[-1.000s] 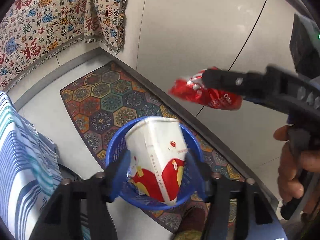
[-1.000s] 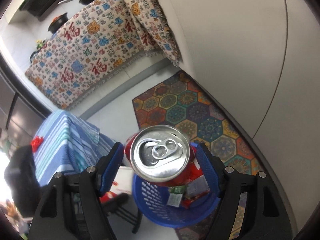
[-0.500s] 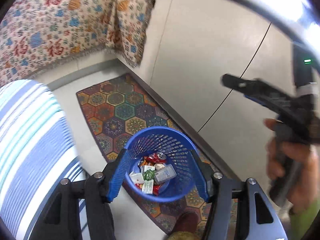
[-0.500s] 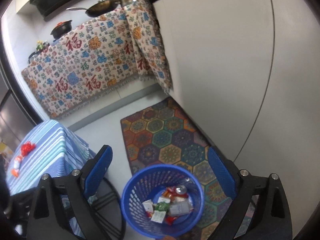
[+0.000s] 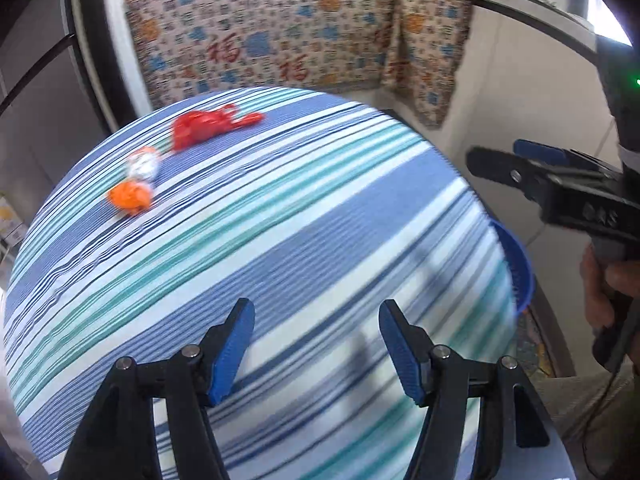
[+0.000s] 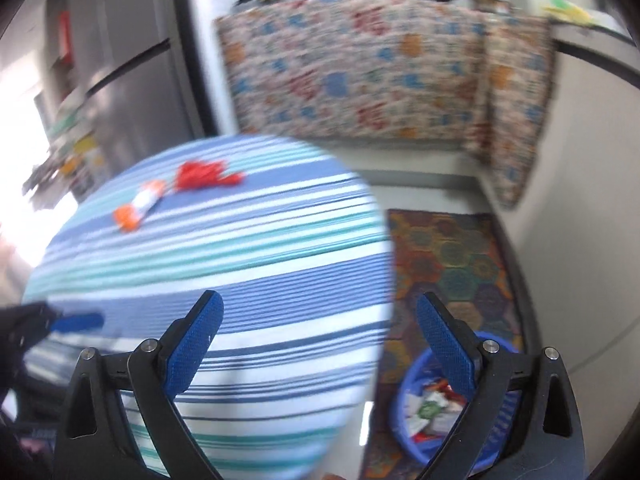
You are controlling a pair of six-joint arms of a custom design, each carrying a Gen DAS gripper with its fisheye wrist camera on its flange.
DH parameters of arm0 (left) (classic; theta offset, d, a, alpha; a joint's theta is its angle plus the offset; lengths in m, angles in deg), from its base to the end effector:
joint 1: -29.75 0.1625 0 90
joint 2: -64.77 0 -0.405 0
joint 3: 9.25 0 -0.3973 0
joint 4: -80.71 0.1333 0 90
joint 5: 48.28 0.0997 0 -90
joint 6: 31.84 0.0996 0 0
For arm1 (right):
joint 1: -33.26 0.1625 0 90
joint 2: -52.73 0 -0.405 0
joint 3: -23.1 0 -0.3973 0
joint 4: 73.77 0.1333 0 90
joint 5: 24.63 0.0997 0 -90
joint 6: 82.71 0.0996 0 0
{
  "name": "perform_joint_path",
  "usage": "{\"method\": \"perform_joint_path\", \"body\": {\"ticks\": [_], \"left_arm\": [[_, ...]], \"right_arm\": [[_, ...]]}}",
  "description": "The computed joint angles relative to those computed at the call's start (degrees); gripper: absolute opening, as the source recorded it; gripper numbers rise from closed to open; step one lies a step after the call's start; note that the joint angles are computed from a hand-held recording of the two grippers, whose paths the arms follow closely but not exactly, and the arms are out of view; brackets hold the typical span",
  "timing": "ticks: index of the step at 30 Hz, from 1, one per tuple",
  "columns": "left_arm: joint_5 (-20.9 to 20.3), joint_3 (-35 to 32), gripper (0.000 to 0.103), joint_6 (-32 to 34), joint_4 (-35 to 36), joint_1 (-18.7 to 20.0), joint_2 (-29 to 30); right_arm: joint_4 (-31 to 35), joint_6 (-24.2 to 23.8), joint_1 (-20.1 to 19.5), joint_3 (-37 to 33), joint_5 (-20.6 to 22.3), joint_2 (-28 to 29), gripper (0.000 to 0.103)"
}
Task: Collect trash
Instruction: 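Move both tools back over the table toward the snack and red bag, then grasp the orange-and-white wrapped snack with the left tool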
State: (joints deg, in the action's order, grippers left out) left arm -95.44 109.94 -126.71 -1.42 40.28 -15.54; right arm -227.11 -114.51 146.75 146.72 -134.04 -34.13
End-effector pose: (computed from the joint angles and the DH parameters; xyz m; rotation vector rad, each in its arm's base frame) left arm -0.3492 -0.2694 0.1897 0.0741 2.2063 -0.8063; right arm 0.2799 -0.3926 0.2897 1.1607 -2.4520 0.6050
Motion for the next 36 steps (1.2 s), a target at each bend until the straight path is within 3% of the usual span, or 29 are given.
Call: {"method": "perform_joint_path", "body": {"ticks": [5,10,13,18,27,36], "left_arm": [[-1.3,3.6,0.066,-9.4,10.7,1.3,-7.9],[1.1,5.7,0.069,-11.2,12.8,2.5,-12.6],[2.5,6.1,0.087,-11.3,13.6,3.9,-13.8],[4.5,6.8,0.099,-11.4,14.1,5.4,-14.8],[6.4,6.6,0.103,-6.8,11.9,8.0,-15.8],[13.5,3.6,0.103,1.6,7.9,18.0,-16.1]], "right_arm": [[0.9,0.0,4.7,0.7,-3.3,7.4,0.098],[0.1,1.8,5.9,-0.1,-6.3,13.0,0.098],[-0.8,2.4,5.9,-0.7,-6.7,14.9,0.1],[-2.6,3.1,6.1,-2.0,-7.0,17.5,0.103],[-3.0,3.0,5.9,-3.1,-6.9,18.8,0.103],[-3.0,2.9,5.8,-3.1,-6.8,18.7,0.103]]}}
